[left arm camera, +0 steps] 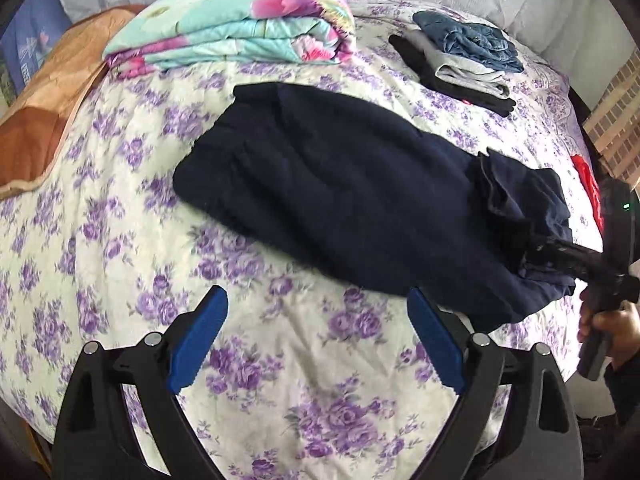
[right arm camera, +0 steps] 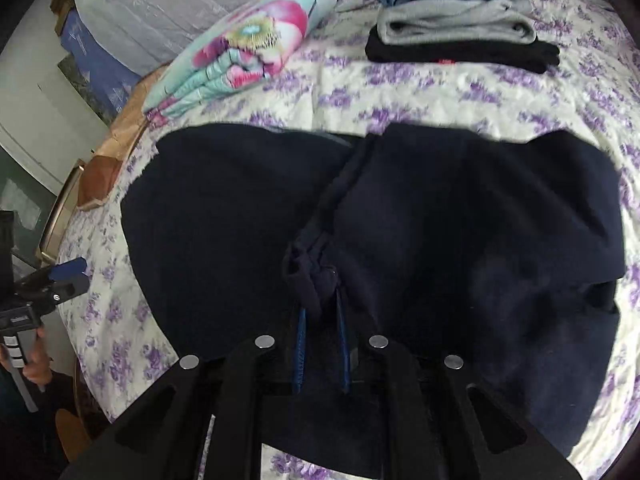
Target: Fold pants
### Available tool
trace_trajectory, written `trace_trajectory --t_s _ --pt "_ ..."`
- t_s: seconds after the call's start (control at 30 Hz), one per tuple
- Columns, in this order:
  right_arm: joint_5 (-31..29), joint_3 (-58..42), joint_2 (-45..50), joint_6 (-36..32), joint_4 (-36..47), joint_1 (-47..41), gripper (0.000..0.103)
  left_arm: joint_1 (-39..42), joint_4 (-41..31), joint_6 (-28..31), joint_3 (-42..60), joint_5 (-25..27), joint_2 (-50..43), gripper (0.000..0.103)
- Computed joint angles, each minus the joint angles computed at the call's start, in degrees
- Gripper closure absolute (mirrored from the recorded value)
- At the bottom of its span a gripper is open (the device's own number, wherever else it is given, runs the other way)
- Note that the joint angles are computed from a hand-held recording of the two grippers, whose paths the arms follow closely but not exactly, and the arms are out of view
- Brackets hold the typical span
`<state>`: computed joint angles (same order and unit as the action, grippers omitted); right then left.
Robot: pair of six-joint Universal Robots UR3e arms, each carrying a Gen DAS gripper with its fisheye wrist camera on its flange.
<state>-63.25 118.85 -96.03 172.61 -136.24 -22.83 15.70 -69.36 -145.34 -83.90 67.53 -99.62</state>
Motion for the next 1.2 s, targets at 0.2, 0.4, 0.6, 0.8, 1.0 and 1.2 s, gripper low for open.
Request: trace_trajectory --t_s 0.2,0.4,0.6,0.8,1.0,1.2 --pt "4.16 -1.93 -7.85 -2.79 9.68 -4.00 0.089 1.13 -0.12 1.38 -1.61 -0.72 0.03 0.014" --pt "-3.51 -1.28 -5.37 -1.81 7.71 3.80 0.080 -0.75 -0.28 0.60 0.99 -1.70 -2.11 0.014" --pt "3.49 -3.74 -7.74 -7.70 16.25 -0.24 0.043 -2.21 -0.14 -0.17 2.30 -2.38 -2.36 0.014" --pt "5.81 -6.12 -10.97 -11.38 18.72 -15.46 0.036 -2.72 0.74 -1.16 0.50 -1.20 -0.84 0.014" --pt "9.69 -9.13 -3.53 -15.44 22.42 -28.05 0.036 -6.70 2.15 -3.15 -0.68 -0.40 0.81 0.014" --pt "8.21 -23.72 9.64 -28.95 30.98 -31.56 0.047 -22.98 5.21 -8.00 3.34 1.69 -1.30 0.014"
